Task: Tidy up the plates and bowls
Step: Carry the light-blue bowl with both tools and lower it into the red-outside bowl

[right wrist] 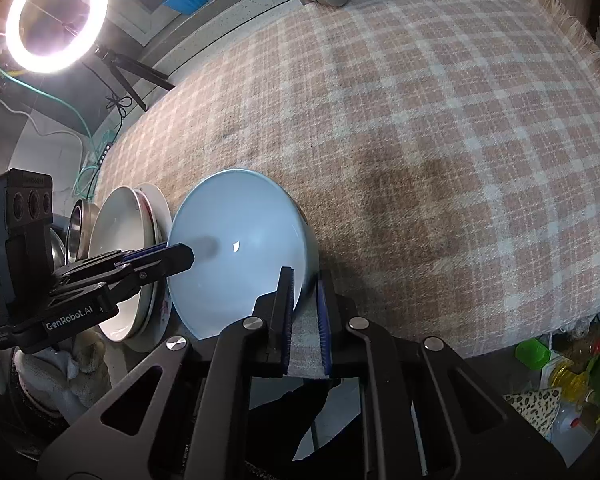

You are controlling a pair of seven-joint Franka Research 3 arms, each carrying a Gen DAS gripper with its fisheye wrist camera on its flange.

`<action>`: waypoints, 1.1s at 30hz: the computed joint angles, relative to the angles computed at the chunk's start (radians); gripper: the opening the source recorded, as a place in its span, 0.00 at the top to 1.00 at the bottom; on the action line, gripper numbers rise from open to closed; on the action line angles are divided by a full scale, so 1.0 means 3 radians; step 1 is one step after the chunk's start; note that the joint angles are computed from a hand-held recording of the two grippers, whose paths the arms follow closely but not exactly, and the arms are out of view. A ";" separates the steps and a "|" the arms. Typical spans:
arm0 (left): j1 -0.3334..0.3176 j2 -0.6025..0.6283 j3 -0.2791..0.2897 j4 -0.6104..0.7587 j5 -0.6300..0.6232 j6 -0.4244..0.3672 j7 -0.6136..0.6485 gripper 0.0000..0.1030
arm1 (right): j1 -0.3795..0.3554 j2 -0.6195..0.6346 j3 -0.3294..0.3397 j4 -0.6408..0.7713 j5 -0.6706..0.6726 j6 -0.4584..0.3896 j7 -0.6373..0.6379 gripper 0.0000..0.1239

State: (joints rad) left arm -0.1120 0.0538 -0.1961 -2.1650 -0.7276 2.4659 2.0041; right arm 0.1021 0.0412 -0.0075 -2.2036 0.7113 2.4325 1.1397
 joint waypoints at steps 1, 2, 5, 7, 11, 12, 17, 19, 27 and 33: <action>0.0001 -0.0002 0.0000 -0.0003 -0.0006 0.0003 0.0000 0.87 | 0.0000 -0.0003 0.0000 0.0004 -0.0003 -0.0009 0.0010 0.91; 0.0003 -0.0012 0.0001 -0.0008 -0.0020 0.0002 0.0007 0.87 | 0.0001 -0.0007 0.0000 0.0008 -0.0005 -0.0012 0.0016 0.91; 0.0006 -0.0079 0.0014 -0.0047 -0.0066 0.0014 0.0055 0.87 | 0.0015 -0.0042 0.0008 0.0024 -0.0038 -0.0010 0.0028 0.91; 0.0002 -0.0147 0.0034 -0.0081 -0.0094 0.0039 0.0079 0.87 | 0.0027 -0.0064 0.0012 0.0041 -0.0039 -0.0014 0.0025 0.91; -0.0006 -0.0273 0.0101 -0.0140 -0.0188 0.0073 0.0106 0.87 | 0.0068 -0.0115 0.0029 0.0102 -0.0022 -0.0018 -0.0001 0.91; -0.0006 -0.0306 0.0121 -0.0156 -0.0208 0.0083 0.0110 0.87 | 0.0084 -0.0124 0.0038 0.0127 -0.0024 -0.0016 -0.0008 0.91; -0.0002 -0.0488 0.0239 -0.0263 -0.0307 0.0154 0.0096 0.87 | 0.0174 -0.0114 0.0084 0.0289 -0.0001 -0.0027 -0.0070 0.91; 0.0005 -0.0565 0.0294 -0.0314 -0.0343 0.0185 0.0091 0.87 | 0.0213 -0.0092 0.0108 0.0364 0.0005 -0.0044 -0.0101 0.91; 0.0081 -0.0859 0.0527 -0.0536 -0.0370 0.0318 0.0014 0.87 | 0.0399 0.0108 0.0247 0.0734 -0.0007 -0.0138 -0.0199 0.91; 0.0166 -0.1069 0.0713 -0.0762 -0.0247 0.0461 -0.0148 0.87 | 0.0559 0.0296 0.0372 0.1015 -0.0004 -0.0164 -0.0259 0.91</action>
